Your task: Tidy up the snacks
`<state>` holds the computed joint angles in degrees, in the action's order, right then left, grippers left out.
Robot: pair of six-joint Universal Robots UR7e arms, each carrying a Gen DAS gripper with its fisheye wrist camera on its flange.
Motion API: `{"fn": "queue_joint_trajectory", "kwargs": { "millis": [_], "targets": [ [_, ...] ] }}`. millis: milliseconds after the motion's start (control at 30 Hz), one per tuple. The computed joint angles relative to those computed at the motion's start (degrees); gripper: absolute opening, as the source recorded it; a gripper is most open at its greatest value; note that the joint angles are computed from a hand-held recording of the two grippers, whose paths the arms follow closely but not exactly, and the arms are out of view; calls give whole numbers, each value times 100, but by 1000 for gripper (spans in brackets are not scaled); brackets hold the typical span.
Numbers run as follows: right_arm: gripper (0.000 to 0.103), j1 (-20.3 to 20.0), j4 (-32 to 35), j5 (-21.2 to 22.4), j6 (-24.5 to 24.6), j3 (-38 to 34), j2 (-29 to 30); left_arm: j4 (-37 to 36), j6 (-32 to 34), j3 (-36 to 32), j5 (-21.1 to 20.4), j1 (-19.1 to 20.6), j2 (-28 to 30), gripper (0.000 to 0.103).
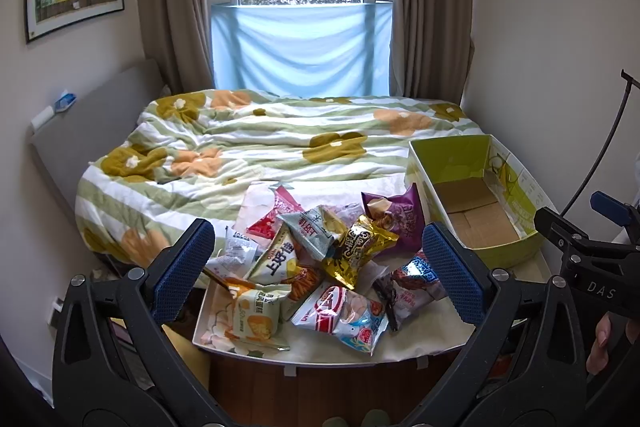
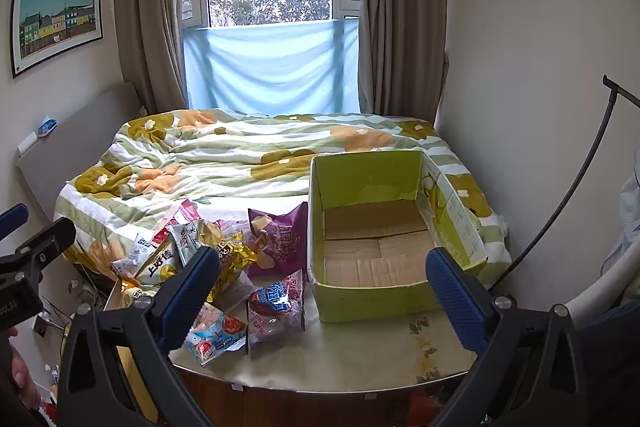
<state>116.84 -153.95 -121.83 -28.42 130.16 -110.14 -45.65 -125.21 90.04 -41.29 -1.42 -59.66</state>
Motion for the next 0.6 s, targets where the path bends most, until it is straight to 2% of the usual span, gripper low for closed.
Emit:
{"fn": "queue_joint_trajectory", "kwargs": {
  "millis": [600],
  "targets": [
    [103, -24, 13, 48, -2, -5, 8, -1, -26, -6, -13, -20, 42, 103]
  ]
}}
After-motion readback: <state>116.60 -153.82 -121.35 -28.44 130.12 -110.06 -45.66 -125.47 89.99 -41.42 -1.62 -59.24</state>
